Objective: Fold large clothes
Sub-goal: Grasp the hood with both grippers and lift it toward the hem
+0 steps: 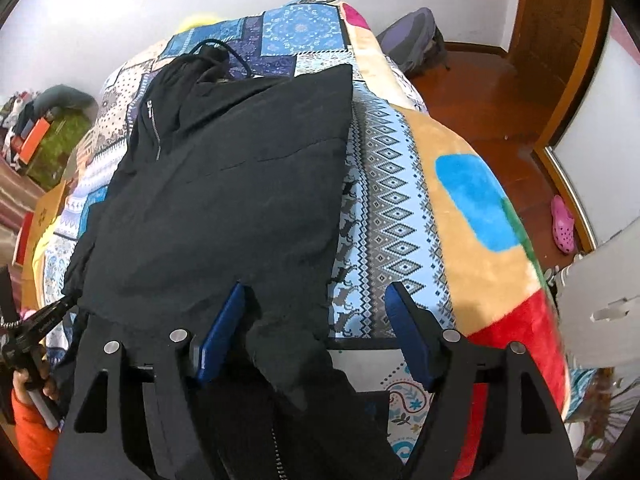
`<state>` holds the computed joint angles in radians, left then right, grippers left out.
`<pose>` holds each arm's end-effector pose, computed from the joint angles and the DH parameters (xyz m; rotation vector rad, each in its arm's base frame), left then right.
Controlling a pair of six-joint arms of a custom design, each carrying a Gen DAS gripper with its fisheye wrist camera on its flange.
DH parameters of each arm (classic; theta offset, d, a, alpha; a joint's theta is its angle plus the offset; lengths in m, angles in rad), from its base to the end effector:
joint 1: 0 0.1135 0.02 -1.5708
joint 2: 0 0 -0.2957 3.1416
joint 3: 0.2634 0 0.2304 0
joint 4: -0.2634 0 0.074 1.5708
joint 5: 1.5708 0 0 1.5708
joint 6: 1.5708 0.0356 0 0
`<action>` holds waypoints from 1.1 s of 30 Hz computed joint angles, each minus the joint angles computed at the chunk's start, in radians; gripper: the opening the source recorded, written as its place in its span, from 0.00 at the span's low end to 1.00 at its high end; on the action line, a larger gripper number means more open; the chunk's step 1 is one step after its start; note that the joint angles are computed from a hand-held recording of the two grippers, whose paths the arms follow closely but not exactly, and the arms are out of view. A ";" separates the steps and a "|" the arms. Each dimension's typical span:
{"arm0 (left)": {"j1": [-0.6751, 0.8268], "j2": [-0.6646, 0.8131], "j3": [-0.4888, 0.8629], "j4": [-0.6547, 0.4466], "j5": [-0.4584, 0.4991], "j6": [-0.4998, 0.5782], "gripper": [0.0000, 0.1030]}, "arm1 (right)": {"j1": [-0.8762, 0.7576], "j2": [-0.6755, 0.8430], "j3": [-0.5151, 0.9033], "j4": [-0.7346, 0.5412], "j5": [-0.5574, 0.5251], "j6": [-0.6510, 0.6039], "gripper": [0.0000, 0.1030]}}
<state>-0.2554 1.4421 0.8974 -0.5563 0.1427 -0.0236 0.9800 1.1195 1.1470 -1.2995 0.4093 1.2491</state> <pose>0.2434 -0.0688 0.2454 0.3558 2.6593 -0.2791 0.0915 0.1110 0.3437 0.4365 2.6086 0.1155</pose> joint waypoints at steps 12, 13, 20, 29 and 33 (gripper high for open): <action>-0.015 -0.047 0.278 -0.137 -0.114 0.050 0.53 | -0.088 0.102 0.244 -0.014 0.103 -0.253 0.67; -0.022 -0.047 0.297 -0.138 -0.125 0.054 0.54 | -0.099 0.120 0.277 -0.012 0.120 -0.285 0.67; -0.063 0.097 0.595 -0.175 -0.116 0.080 0.62 | -0.225 0.206 0.420 0.096 0.134 -0.508 0.67; -0.120 0.419 0.969 -0.232 -0.116 0.078 0.64 | -0.496 0.376 0.517 0.298 -0.127 -0.624 0.67; -0.124 0.634 1.239 -0.355 -0.077 0.069 0.64 | -0.570 0.512 0.574 0.360 -0.200 -0.639 0.67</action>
